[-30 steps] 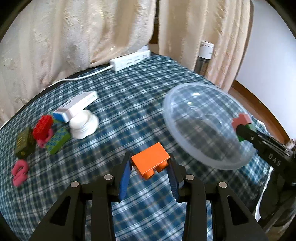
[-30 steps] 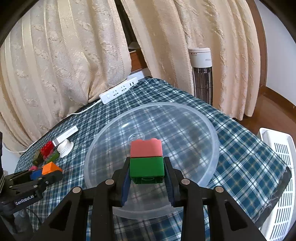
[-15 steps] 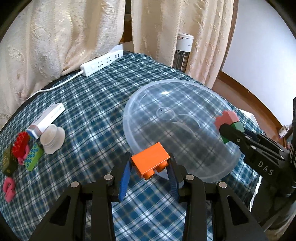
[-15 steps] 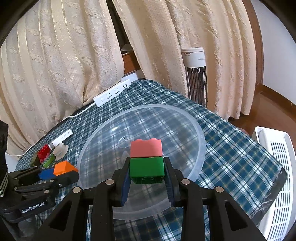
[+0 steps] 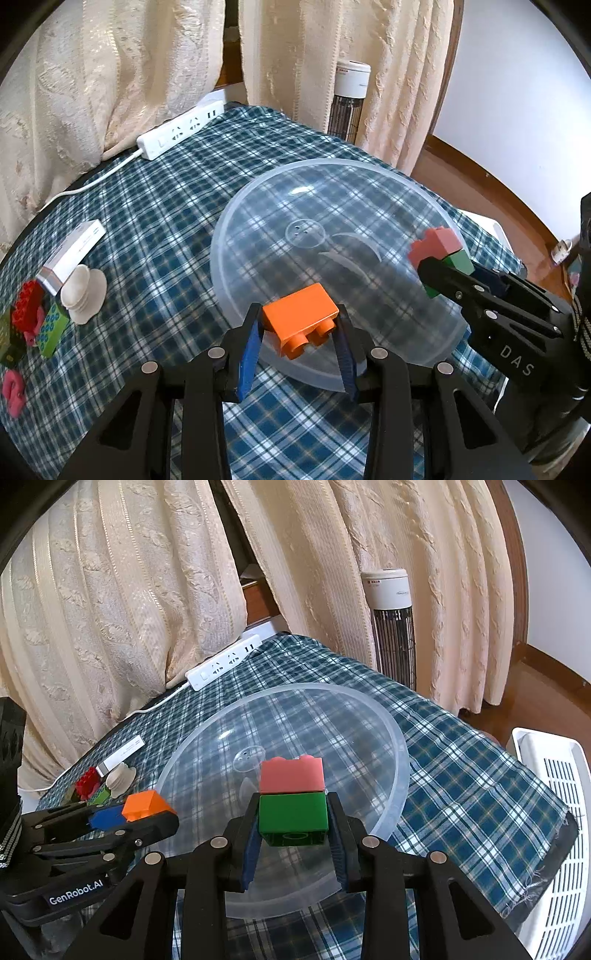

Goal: Organize objects
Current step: 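Open the left tool to drop the orange block while the right tool releases its block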

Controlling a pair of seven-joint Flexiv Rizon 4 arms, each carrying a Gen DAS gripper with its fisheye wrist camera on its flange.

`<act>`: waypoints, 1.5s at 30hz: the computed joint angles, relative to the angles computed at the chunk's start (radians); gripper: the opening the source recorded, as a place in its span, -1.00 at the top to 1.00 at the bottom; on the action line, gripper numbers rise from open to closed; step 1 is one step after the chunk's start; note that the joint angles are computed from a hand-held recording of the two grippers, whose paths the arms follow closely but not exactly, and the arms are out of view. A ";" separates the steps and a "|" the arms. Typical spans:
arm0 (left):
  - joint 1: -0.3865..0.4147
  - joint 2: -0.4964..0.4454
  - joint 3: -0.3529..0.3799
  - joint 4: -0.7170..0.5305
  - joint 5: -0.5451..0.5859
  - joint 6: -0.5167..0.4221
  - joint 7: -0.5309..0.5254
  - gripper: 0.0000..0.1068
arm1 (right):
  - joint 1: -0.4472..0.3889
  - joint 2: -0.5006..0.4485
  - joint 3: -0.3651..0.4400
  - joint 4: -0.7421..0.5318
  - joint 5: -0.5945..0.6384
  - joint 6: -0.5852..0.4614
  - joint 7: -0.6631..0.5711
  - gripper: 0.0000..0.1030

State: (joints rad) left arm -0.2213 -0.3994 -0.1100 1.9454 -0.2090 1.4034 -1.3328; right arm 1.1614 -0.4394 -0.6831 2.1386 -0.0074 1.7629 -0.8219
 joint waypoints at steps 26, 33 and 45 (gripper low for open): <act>-0.006 0.015 0.011 0.021 -0.011 0.023 -0.003 -0.17 | 0.004 0.004 0.010 0.000 0.013 0.006 -0.003 0.12; 0.001 0.038 0.036 0.051 0.007 0.051 -0.047 -0.31 | 0.010 0.004 0.012 -0.002 0.007 -0.004 0.011 0.06; 0.020 0.067 0.100 0.101 0.069 0.080 -0.137 -0.41 | 0.028 -0.006 0.016 -0.025 -0.001 -0.004 0.044 -0.36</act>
